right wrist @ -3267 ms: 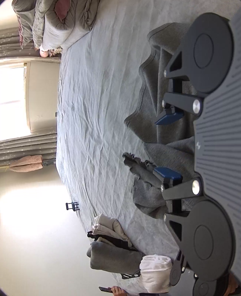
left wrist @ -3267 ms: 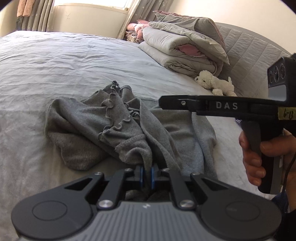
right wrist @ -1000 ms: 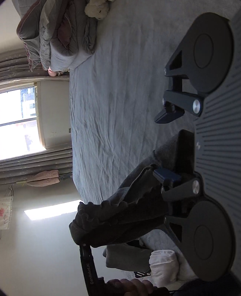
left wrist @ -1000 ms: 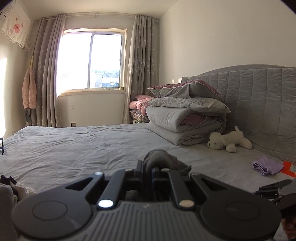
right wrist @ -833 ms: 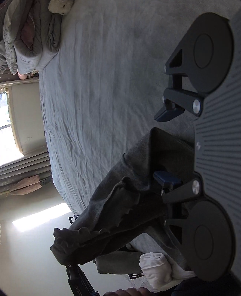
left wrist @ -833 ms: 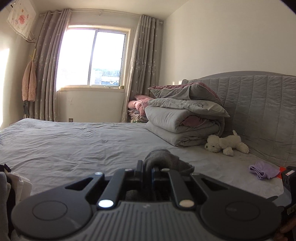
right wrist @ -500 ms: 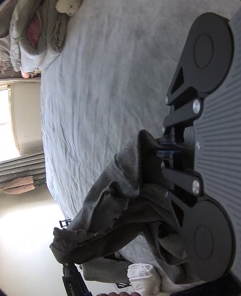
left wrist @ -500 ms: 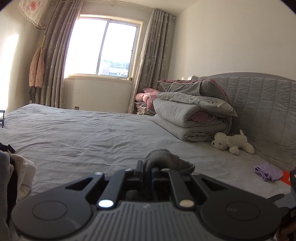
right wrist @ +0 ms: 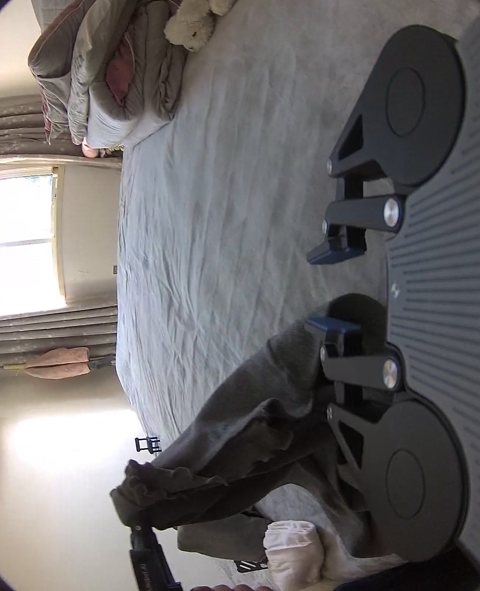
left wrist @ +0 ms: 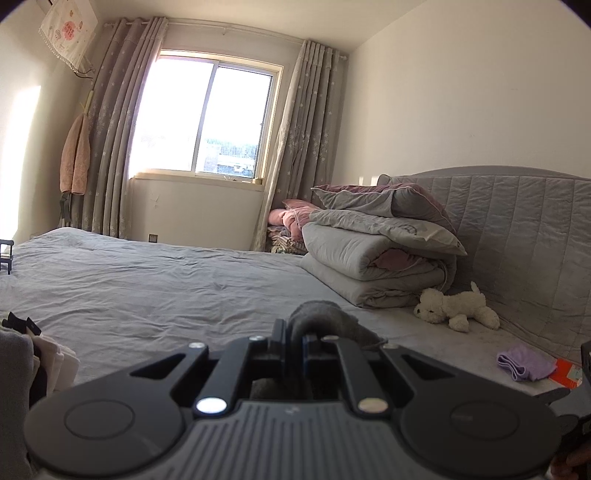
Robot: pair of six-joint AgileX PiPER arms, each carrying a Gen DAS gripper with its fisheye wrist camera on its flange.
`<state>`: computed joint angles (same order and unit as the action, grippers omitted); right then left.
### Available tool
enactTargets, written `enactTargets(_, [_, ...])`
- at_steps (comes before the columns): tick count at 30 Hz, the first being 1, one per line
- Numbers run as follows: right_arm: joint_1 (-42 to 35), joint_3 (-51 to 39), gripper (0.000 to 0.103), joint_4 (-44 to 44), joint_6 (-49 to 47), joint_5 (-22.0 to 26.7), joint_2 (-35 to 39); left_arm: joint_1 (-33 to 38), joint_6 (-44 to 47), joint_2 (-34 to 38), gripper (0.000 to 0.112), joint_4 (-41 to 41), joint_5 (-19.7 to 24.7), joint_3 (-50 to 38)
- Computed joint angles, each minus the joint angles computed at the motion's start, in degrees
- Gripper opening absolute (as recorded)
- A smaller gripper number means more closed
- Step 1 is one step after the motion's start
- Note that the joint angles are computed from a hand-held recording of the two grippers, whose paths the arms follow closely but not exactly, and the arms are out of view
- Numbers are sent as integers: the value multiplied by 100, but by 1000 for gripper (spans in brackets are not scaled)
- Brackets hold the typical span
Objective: Fold clothes
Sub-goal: 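Lift the sweatshirt high with both grippers and shake it out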
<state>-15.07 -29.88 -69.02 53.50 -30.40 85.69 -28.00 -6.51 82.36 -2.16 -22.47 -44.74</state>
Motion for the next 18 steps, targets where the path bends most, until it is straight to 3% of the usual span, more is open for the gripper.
enactTargets(2, [-28, 35, 67, -36, 162, -320, 395, 12, -9, -137, 7, 24, 116, -3])
enactTargets(6, [229, -231, 63, -312, 889, -153, 658, -49, 323, -381, 7, -247, 270, -32])
enactTargets(7, [296, -169, 34, -88, 701, -81, 505, -84, 509, -435, 7, -441, 316, -58])
enactTargets(8, [379, -97, 14, 184, 465, 22, 324, -118, 704, -498, 7, -650, 367, -87])
enactTargets(9, [439, -26, 0, 474, 251, 127, 123, -134, 817, -561, 7, -769, 410, -113])
enactTargets(18, [338, 325, 0, 2320, -1538, 474, -1796, -318, 2034, -1159, 7, -1720, 682, -436])
